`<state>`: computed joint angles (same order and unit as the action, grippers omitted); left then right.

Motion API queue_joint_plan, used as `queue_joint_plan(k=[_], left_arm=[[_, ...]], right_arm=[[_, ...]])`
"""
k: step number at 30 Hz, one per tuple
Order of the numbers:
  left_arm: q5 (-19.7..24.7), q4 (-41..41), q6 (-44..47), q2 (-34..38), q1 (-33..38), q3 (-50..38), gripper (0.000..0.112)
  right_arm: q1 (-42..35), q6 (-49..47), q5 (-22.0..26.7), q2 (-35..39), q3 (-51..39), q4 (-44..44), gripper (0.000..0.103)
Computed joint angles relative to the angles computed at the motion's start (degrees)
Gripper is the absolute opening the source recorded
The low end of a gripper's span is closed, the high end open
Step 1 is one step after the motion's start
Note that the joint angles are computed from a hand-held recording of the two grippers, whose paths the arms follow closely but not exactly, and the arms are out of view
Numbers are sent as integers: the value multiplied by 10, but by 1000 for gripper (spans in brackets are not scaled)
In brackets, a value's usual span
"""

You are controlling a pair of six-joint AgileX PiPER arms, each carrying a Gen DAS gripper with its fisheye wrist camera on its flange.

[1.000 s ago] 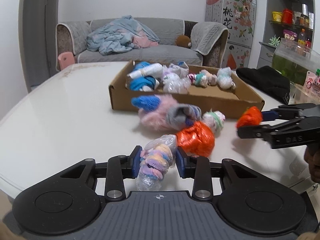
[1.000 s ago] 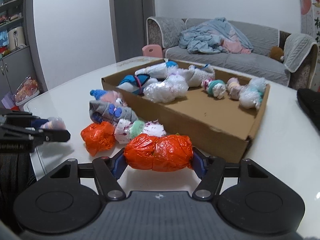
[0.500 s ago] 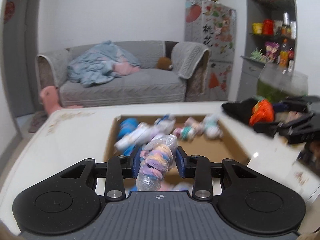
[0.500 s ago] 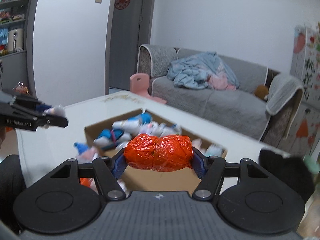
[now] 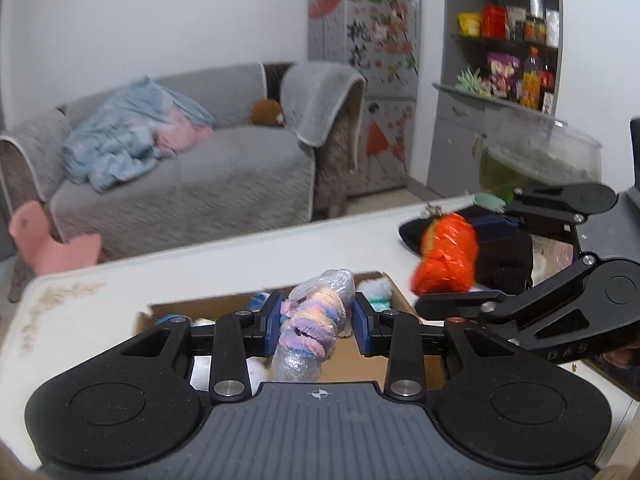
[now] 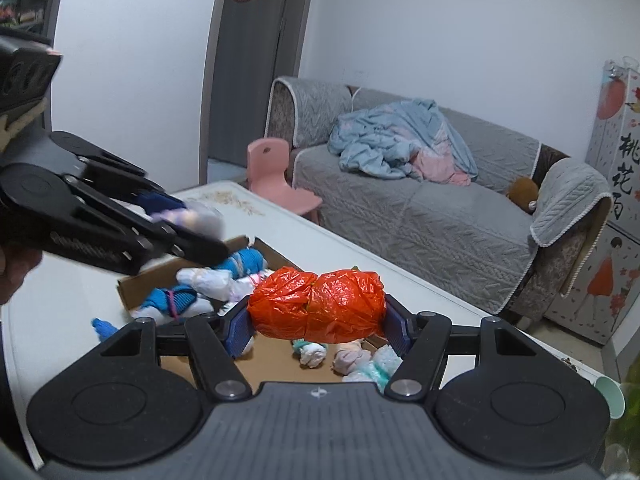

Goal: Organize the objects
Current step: 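Carry both bundles over the tray and lower them beside the others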

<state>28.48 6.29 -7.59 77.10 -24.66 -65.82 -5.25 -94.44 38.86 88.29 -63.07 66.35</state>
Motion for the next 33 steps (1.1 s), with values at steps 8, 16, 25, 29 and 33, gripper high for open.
queue_joint_plan(k=[8, 16, 25, 29, 33], left_arm=[[-46, -122, 112, 112, 16, 3, 42], [-75, -102, 151, 189, 37, -3, 42], [-51, -144, 230, 223, 67, -23, 42], [-38, -183, 287, 233, 80, -33, 42], [-43, -188, 299, 239, 83, -36, 42]], right_arm=[[14, 11, -31, 51, -14, -32, 62], [23, 46, -23, 106, -51, -80, 62], [52, 126, 1, 182, -134, -180, 62], [65, 157, 14, 211, -172, -239, 62], [73, 181, 26, 233, -200, -275, 62]])
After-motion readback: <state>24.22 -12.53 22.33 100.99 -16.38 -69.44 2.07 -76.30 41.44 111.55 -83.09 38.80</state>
